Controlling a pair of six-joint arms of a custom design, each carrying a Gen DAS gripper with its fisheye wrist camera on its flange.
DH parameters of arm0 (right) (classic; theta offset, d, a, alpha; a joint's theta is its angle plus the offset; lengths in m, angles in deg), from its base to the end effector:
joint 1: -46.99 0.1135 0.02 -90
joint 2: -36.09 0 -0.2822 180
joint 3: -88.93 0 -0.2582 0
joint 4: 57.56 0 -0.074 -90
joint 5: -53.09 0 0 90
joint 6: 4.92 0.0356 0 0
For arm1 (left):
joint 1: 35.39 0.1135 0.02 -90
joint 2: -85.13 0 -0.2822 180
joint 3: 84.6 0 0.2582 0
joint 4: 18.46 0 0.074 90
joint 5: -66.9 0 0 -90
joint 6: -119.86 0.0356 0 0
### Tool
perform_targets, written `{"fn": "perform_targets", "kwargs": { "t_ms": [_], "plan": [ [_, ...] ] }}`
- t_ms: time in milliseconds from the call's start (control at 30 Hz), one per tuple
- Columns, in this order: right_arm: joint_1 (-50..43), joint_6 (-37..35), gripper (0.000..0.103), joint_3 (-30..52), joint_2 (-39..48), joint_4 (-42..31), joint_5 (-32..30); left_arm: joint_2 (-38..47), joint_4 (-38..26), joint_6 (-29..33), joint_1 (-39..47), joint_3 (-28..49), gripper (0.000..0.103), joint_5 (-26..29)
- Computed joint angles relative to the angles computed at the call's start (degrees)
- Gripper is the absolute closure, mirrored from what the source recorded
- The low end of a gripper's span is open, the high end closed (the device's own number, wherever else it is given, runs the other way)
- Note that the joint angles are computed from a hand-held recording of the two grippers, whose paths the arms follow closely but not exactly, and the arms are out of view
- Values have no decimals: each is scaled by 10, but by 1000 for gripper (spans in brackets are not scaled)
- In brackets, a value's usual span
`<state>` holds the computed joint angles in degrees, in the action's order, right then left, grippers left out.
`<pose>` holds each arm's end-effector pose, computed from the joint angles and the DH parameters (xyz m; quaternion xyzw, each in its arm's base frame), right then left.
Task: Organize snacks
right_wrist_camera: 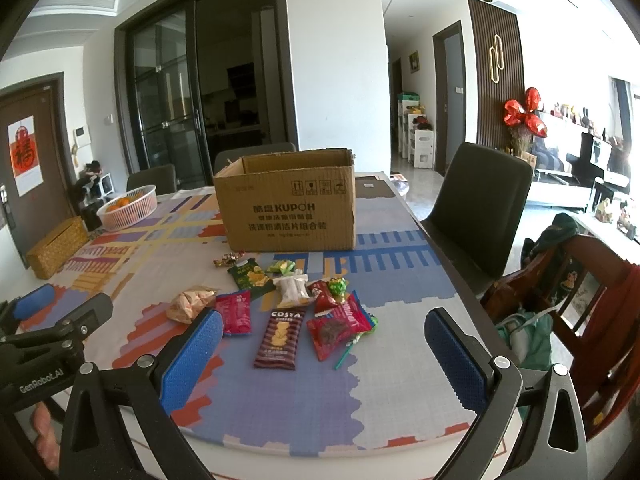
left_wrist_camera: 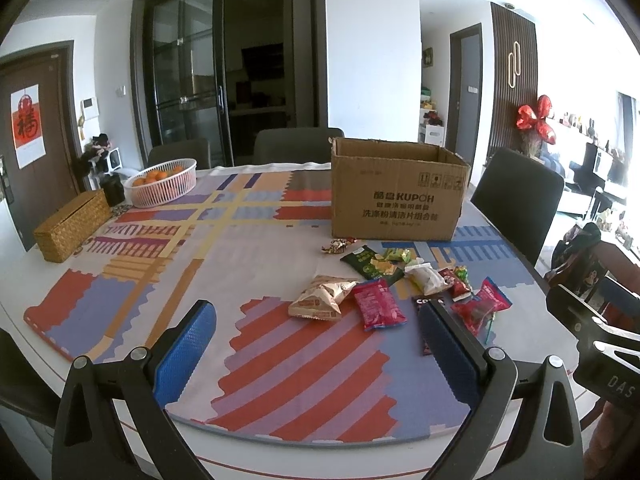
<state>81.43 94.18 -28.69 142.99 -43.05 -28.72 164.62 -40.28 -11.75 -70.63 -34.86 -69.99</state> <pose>0.3169 0.2111 0.1478 -0.1546 0.8507 0.1275 0.4860 0.2223 -0.1252 0.1858 -0.1789 0.8577 0.1067 0.4700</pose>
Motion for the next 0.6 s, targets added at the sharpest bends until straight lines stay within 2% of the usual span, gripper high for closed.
{"fn": "perform_targets", "kwargs": {
  "t_ms": [600],
  "plan": [
    [-1, 0, 1, -1, 0, 1, -2, 0, 4, 0, -1, -3, 0, -2]
  ]
}}
